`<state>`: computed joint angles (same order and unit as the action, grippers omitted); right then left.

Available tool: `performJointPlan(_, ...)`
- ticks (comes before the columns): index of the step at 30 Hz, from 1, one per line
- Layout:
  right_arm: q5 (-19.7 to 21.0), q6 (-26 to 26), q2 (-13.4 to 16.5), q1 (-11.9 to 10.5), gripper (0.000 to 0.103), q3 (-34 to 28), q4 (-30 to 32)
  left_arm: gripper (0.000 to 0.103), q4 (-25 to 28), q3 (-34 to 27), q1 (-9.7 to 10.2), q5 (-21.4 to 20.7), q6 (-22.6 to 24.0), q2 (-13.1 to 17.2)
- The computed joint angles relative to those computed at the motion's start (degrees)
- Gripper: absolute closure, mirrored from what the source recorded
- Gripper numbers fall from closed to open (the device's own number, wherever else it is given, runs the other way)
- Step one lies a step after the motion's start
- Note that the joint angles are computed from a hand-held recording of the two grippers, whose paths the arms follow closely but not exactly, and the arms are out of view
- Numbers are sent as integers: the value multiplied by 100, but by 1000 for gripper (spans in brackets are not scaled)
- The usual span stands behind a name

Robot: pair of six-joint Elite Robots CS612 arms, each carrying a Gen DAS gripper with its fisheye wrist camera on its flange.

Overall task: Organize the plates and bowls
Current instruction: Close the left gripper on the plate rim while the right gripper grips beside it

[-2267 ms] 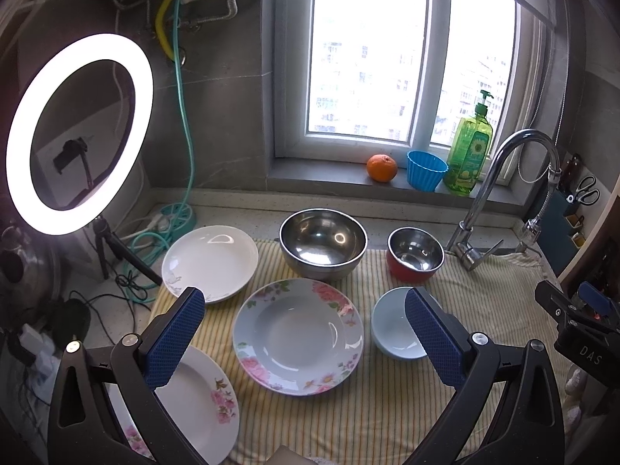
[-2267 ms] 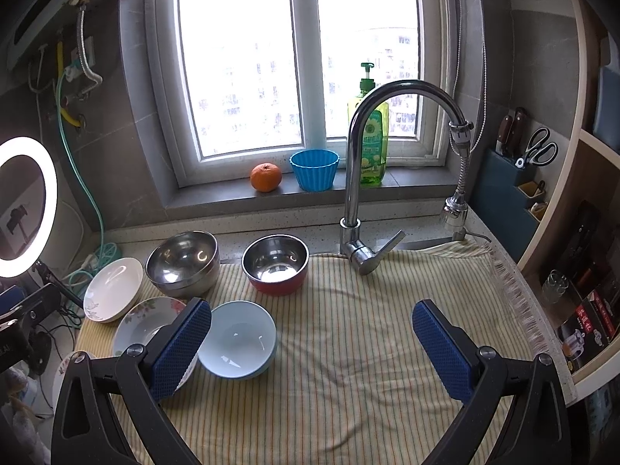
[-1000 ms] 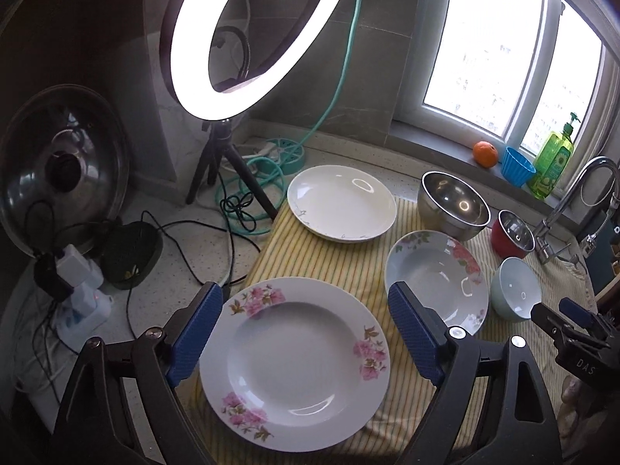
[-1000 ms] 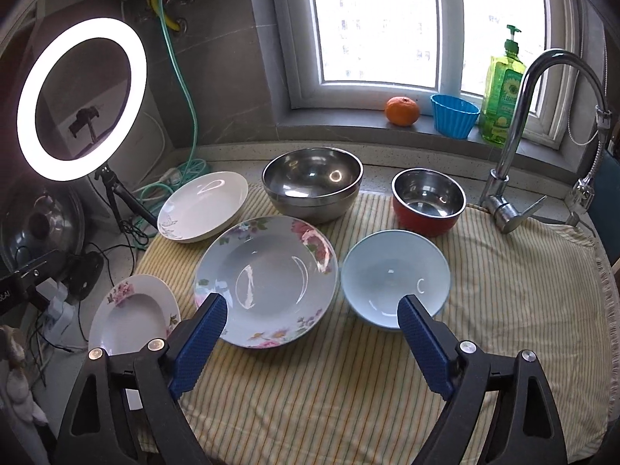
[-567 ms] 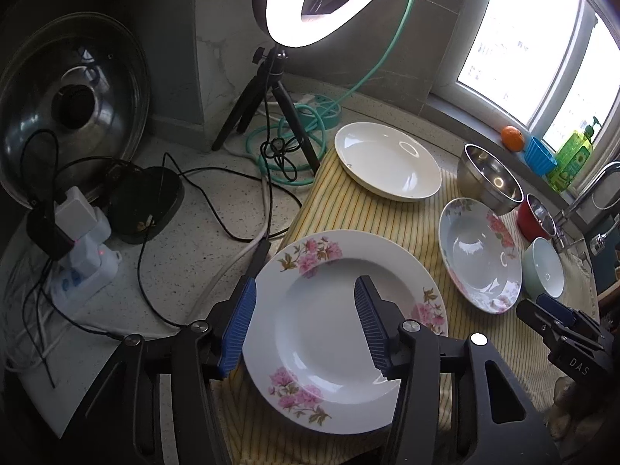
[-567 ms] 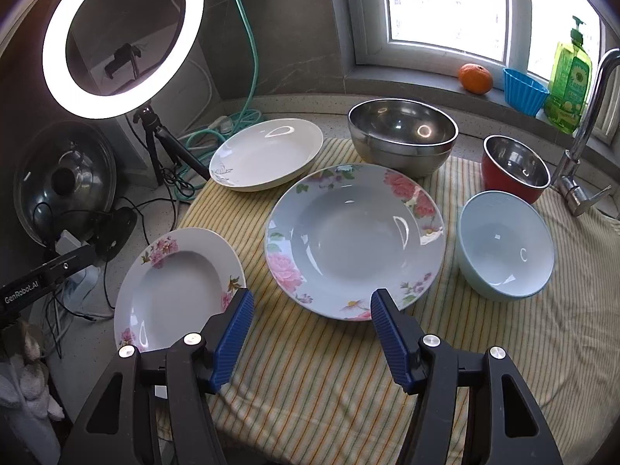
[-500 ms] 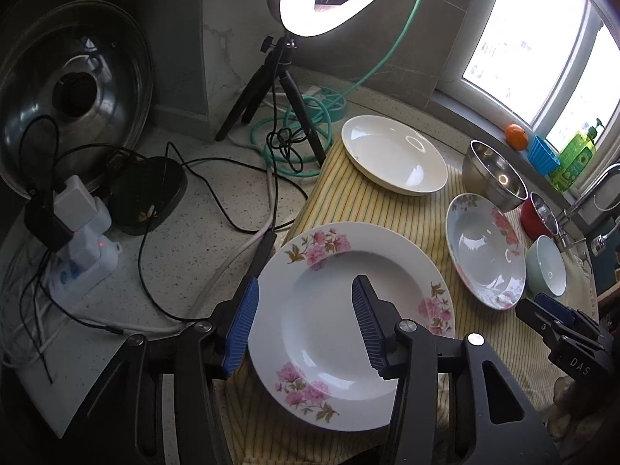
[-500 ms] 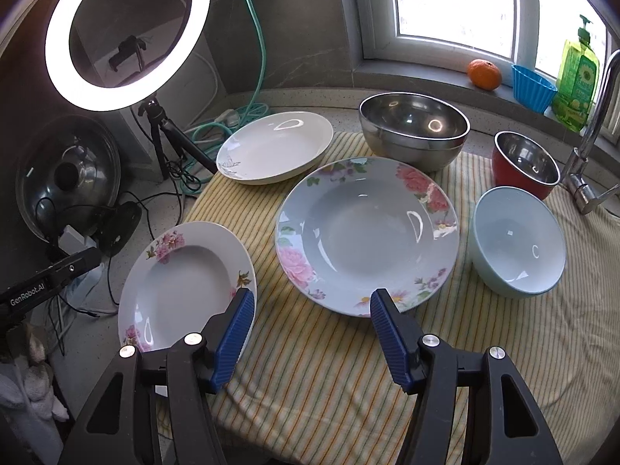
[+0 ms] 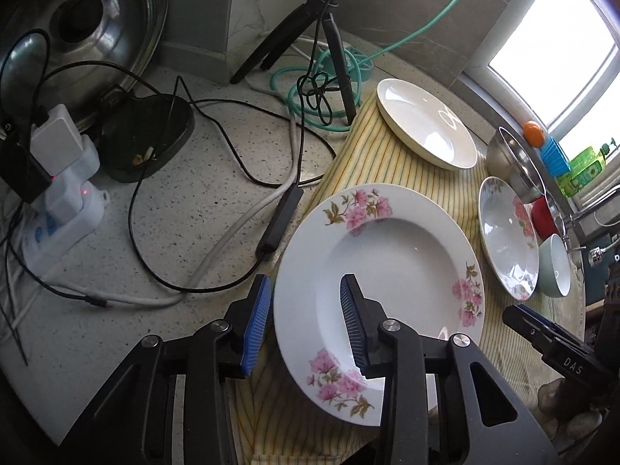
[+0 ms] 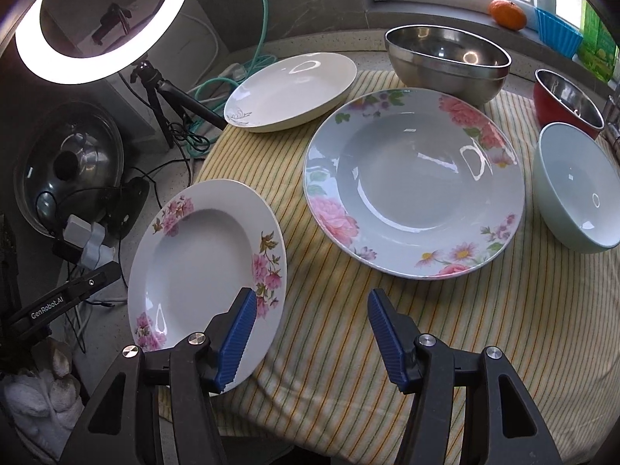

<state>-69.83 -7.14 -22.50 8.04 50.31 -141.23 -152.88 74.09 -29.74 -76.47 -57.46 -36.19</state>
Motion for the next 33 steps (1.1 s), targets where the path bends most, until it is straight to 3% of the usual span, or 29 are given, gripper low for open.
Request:
performJointPlan(4,-48,64,91,26,47,-141,92,67,-7,-48,65,-101,62,52)
performJointPlan(8,6,143,185,39,56,-311,285,70,6,-99,136,-269,55,103)
performJointPlan(17,237,99,386,57,63,-702,796,70,182,-236,179,-457,141,177)
performJointPlan(29,421,-3,501,53,67,-952,1206,71,300,-317,235,-796,110,262)
performJointPlan(33,477,-40,539,68,69,-1031,1338,76,344,-355,231,-816,223,269)
